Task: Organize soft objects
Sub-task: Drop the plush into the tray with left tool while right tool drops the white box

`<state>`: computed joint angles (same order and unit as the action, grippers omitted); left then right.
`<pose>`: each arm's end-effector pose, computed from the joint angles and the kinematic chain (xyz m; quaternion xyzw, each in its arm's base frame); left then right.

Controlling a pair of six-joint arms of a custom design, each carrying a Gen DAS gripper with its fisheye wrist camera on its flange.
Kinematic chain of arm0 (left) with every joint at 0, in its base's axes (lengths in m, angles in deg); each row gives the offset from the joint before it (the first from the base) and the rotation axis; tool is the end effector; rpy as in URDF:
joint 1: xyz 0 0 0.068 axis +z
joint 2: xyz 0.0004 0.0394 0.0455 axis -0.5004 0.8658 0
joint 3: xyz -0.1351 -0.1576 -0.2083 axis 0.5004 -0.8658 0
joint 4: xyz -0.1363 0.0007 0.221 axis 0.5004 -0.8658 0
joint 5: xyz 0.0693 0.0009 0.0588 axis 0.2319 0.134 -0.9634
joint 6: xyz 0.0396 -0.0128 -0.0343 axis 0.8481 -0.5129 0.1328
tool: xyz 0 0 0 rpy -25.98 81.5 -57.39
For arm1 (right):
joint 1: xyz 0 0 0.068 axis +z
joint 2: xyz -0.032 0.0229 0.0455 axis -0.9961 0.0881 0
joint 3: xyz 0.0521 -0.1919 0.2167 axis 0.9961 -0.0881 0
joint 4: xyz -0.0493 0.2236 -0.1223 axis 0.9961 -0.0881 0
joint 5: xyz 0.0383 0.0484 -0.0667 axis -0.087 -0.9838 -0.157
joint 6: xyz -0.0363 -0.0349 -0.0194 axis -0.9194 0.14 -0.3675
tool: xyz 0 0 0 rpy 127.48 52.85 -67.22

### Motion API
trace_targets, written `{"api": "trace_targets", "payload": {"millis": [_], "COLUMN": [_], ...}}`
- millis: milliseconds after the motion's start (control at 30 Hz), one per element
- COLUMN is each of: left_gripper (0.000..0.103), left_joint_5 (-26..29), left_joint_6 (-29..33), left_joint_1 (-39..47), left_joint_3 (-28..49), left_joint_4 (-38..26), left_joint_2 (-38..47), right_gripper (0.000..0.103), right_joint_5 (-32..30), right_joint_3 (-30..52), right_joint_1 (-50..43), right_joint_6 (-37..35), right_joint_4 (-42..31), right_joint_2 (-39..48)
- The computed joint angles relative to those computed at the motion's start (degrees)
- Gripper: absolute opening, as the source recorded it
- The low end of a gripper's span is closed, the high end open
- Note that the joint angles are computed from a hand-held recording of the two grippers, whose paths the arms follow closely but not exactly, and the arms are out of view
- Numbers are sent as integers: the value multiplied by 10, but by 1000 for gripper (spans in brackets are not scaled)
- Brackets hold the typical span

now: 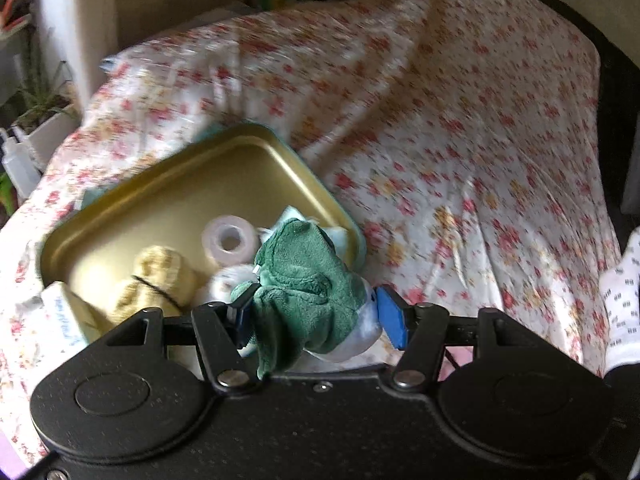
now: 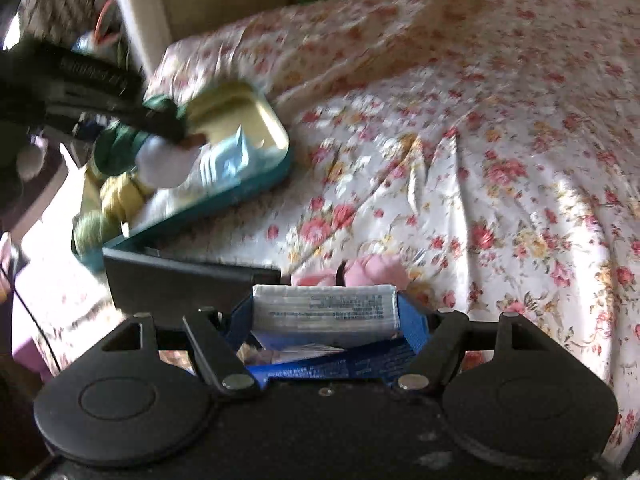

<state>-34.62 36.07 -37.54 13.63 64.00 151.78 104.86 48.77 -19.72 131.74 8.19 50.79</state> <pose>0.3791 -0.0655 0.2129 0.2717 0.9005 -0.1869 0.2834 0.1495 0.2732 0.1661 0.1822 0.9239 0.0339 0.3347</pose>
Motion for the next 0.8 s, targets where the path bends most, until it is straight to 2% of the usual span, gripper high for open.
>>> {"api": "trace_targets", "payload": {"millis": [133, 267, 400, 567, 800], "left_gripper": [58, 58, 58, 58, 58], "left_joint_5": [6, -21, -63, -78, -86], "left_joint_6": [-22, -54, -75, -98, -114], "left_joint_1": [35, 53, 63, 72, 73], "left_joint_3": [49, 99, 128, 182, 216], "left_joint_4": [-13, -6, 15, -13, -27], "left_joint_2": [25, 58, 87, 134, 161], "right_gripper": [74, 74, 74, 74, 74], "right_joint_5": [25, 29, 14, -8, -40], "right_joint_3": [20, 52, 109, 221, 383], "right_joint_1": [-2, -27, -73, -130, -195], "right_joint_6": [25, 1, -76, -175, -243], "right_joint_4": [-17, -19, -7, -9, -35], "right_joint_2": [-8, -7, 10, 73, 171]}}
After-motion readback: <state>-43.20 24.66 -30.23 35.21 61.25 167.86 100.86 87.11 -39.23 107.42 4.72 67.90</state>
